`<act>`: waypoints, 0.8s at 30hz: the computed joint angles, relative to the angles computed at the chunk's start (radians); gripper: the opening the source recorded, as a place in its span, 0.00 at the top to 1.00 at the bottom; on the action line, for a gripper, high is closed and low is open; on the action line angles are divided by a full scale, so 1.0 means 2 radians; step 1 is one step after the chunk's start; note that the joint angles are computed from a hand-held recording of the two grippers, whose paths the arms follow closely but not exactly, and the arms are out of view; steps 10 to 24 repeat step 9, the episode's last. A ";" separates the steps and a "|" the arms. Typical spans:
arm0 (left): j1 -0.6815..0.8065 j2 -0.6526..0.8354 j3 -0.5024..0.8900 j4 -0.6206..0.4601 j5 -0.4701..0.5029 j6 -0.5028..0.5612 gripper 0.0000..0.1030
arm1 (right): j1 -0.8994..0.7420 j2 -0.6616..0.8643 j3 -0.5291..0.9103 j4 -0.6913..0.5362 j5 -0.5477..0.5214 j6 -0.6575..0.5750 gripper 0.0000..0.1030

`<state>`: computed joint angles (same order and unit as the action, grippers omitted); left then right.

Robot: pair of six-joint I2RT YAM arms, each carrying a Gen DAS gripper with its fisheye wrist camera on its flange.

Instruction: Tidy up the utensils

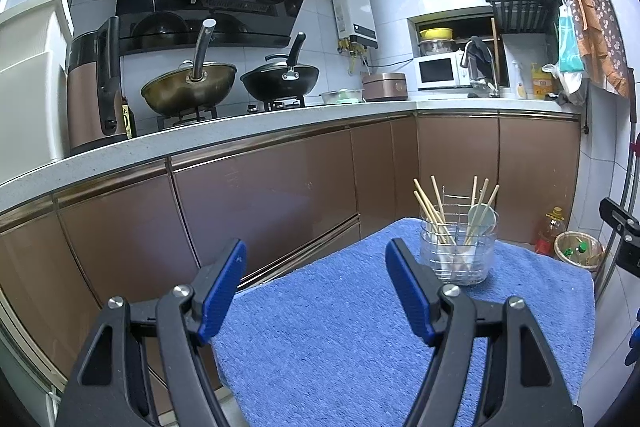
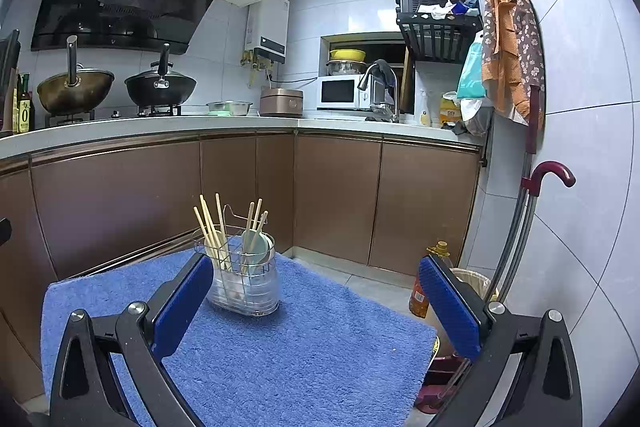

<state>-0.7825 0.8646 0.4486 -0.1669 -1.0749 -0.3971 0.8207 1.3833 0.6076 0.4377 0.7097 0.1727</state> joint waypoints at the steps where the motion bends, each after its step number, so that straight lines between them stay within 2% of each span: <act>1: -0.001 0.000 0.000 -0.001 -0.001 -0.001 0.32 | -0.001 0.000 -0.002 0.001 -0.001 -0.001 0.00; 24: 0.004 -0.008 0.000 -0.003 0.009 -0.002 0.32 | -0.005 0.001 -0.005 0.008 -0.006 -0.006 0.00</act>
